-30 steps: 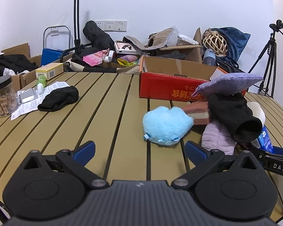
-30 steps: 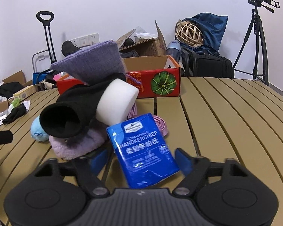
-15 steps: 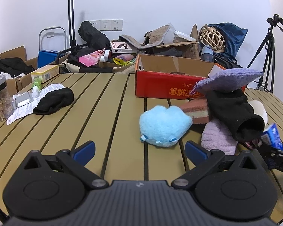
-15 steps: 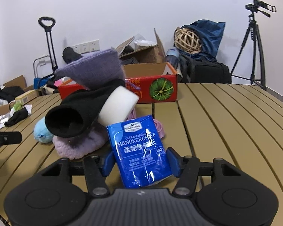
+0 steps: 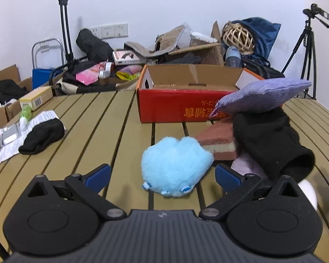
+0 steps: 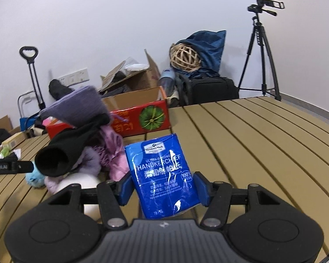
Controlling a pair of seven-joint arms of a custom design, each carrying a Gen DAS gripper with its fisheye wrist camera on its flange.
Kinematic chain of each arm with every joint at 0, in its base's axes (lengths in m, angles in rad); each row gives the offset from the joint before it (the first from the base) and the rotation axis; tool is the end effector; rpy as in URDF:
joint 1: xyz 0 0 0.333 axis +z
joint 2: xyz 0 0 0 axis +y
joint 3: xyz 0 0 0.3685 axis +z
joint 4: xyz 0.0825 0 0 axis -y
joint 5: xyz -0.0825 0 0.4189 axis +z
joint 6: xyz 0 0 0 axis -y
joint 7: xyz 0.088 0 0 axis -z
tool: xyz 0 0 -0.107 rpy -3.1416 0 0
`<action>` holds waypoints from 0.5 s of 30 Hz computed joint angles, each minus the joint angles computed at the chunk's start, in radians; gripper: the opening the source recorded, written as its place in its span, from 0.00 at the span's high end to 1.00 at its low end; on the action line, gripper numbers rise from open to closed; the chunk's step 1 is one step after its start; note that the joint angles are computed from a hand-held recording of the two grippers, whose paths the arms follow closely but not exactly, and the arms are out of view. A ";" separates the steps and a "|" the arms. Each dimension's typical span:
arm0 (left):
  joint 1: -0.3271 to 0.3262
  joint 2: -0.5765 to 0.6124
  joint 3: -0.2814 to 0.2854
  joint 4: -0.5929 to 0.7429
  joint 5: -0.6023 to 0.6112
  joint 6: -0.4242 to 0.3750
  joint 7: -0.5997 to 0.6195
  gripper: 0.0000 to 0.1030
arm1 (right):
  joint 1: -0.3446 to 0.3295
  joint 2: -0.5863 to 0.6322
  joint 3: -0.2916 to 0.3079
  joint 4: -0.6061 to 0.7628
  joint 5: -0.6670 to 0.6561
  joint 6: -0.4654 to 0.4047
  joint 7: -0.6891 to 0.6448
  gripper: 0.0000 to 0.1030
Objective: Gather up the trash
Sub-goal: 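Close the left gripper on the light-blue plush while the right gripper holds the tissue pack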
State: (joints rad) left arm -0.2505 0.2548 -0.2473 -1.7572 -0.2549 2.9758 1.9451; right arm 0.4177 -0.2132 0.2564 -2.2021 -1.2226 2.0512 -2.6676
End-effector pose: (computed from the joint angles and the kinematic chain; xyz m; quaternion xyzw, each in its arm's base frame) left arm 0.6524 -0.3111 0.5776 -0.4107 0.7806 -0.4125 0.2279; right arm 0.4400 0.2971 0.5461 -0.3285 0.7762 -0.4439 0.3043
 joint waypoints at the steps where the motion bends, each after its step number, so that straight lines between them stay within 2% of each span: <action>1: -0.004 0.011 0.003 0.017 0.003 -0.018 -0.009 0.00 | 0.000 -0.005 0.000 -0.005 0.003 -0.005 0.005 0.45; 5: 0.001 0.053 -0.016 0.077 -0.021 -0.064 0.003 0.00 | -0.004 -0.019 0.001 -0.019 0.007 -0.013 0.020 0.45; 8: -0.043 0.079 0.033 0.116 0.035 -0.095 -0.075 0.00 | -0.007 -0.028 0.003 -0.026 0.002 -0.014 0.033 0.45; 12: -0.044 0.097 0.032 0.139 0.057 -0.117 -0.098 0.00 | -0.010 -0.035 0.007 -0.033 -0.003 -0.012 0.044 0.45; 15: -0.064 0.099 0.055 0.136 0.100 -0.110 -0.131 0.00 | -0.011 -0.040 0.008 -0.038 -0.001 -0.011 0.051 0.45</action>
